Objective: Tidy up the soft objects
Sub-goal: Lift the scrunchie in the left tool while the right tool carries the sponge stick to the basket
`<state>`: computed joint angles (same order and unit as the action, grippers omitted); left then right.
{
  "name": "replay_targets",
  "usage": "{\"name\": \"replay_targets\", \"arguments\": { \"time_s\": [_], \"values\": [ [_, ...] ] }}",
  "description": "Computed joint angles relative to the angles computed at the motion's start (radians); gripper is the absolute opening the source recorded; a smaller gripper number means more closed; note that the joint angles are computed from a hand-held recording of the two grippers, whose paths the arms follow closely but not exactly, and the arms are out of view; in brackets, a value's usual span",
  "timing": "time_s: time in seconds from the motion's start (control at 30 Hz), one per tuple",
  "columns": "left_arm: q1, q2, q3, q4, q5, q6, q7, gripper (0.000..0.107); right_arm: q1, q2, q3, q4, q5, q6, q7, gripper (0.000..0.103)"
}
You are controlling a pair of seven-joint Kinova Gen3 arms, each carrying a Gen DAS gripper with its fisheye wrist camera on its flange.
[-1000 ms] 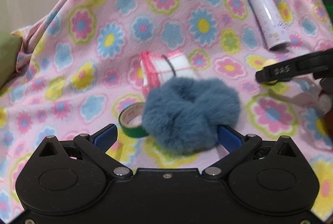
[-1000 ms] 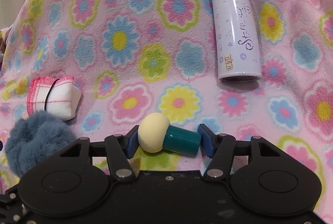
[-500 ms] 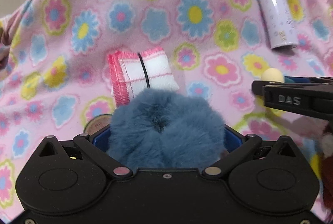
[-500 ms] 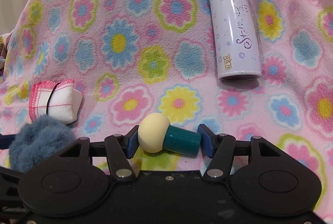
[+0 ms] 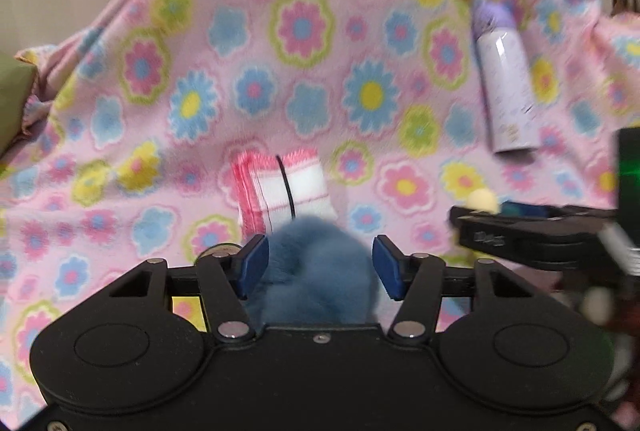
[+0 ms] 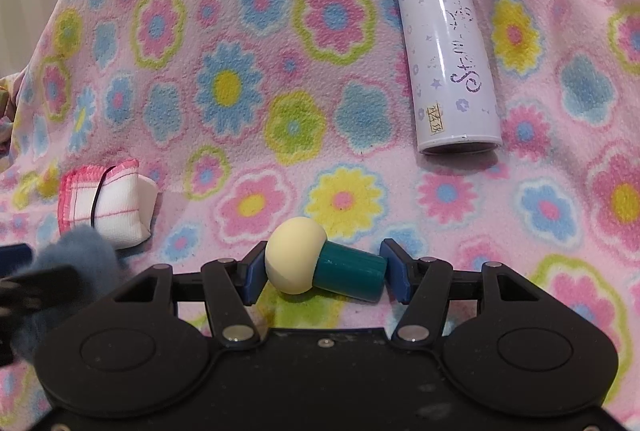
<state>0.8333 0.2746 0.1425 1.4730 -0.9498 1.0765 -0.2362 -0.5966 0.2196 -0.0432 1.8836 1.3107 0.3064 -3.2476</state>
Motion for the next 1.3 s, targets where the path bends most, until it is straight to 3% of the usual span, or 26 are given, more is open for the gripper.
{"name": "replay_targets", "arguments": {
  "time_s": [0.13,0.27,0.5,0.83,0.93,1.07,1.1,1.3],
  "values": [
    [0.012,-0.021,0.023,0.011,0.006,0.025,-0.050,0.057,0.001,0.001,-0.001,-0.001,-0.003,0.001,0.004,0.059],
    [-0.008,-0.007,0.025,0.001,0.068,0.048,-0.084,0.077,-0.001,0.001,-0.002,-0.002,-0.010,0.007,0.012,0.059],
    [-0.108,0.020,0.001,-0.014,0.280,-0.042,-0.133,0.081,-0.003,0.001,0.002,-0.003,-0.014,0.004,0.017,0.060],
    [-0.124,0.086,-0.060,-0.061,0.308,-0.118,-0.127,0.098,-0.004,0.000,0.005,-0.003,-0.019,0.000,0.021,0.060],
    [-0.106,0.103,-0.077,-0.076,0.292,-0.115,-0.126,0.096,-0.005,0.001,0.006,-0.003,-0.017,-0.002,0.019,0.060],
    [-0.079,0.091,-0.086,-0.058,0.258,-0.126,-0.119,0.063,-0.005,0.001,0.007,-0.002,-0.017,-0.004,0.019,0.060],
    [-0.084,0.078,-0.082,-0.045,0.262,-0.140,-0.123,0.059,-0.005,0.002,0.007,-0.003,-0.017,-0.004,0.019,0.060],
    [-0.052,0.018,-0.066,-0.010,0.227,-0.106,-0.057,0.057,-0.002,-0.003,0.015,0.005,0.009,-0.025,-0.017,0.059]
  ]
}}
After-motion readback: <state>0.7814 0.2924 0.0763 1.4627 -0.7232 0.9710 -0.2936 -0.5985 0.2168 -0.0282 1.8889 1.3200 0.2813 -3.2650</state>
